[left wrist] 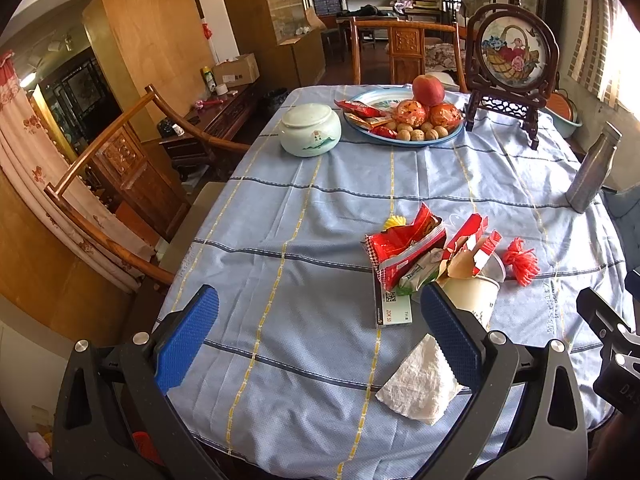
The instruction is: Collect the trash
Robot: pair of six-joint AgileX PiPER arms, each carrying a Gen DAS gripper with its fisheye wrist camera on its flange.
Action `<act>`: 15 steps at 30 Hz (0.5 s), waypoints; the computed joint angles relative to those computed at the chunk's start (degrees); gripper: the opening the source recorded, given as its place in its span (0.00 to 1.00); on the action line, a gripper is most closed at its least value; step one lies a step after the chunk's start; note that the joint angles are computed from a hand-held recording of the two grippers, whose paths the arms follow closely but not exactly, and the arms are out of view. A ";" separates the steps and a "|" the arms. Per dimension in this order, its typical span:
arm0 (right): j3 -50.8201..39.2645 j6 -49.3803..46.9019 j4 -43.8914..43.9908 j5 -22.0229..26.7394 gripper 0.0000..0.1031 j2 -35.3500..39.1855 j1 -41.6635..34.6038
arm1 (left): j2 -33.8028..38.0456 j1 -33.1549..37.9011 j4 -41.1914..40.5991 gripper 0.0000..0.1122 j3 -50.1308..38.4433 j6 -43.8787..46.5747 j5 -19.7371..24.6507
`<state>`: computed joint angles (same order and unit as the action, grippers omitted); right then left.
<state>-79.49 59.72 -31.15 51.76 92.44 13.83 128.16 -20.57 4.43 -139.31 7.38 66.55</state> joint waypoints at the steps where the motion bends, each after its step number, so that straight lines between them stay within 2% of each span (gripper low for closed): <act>1: -0.13 -0.17 0.12 -0.04 0.95 0.12 -0.08 | -0.01 0.07 -0.03 0.86 0.04 0.05 -0.07; 15: -0.08 -0.20 0.25 -0.01 0.95 0.24 -0.19 | 0.24 -0.02 0.01 0.86 -0.47 -0.03 0.36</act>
<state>-79.57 59.52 -30.90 51.75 92.68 13.63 128.40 -20.59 4.44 -139.79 7.34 66.91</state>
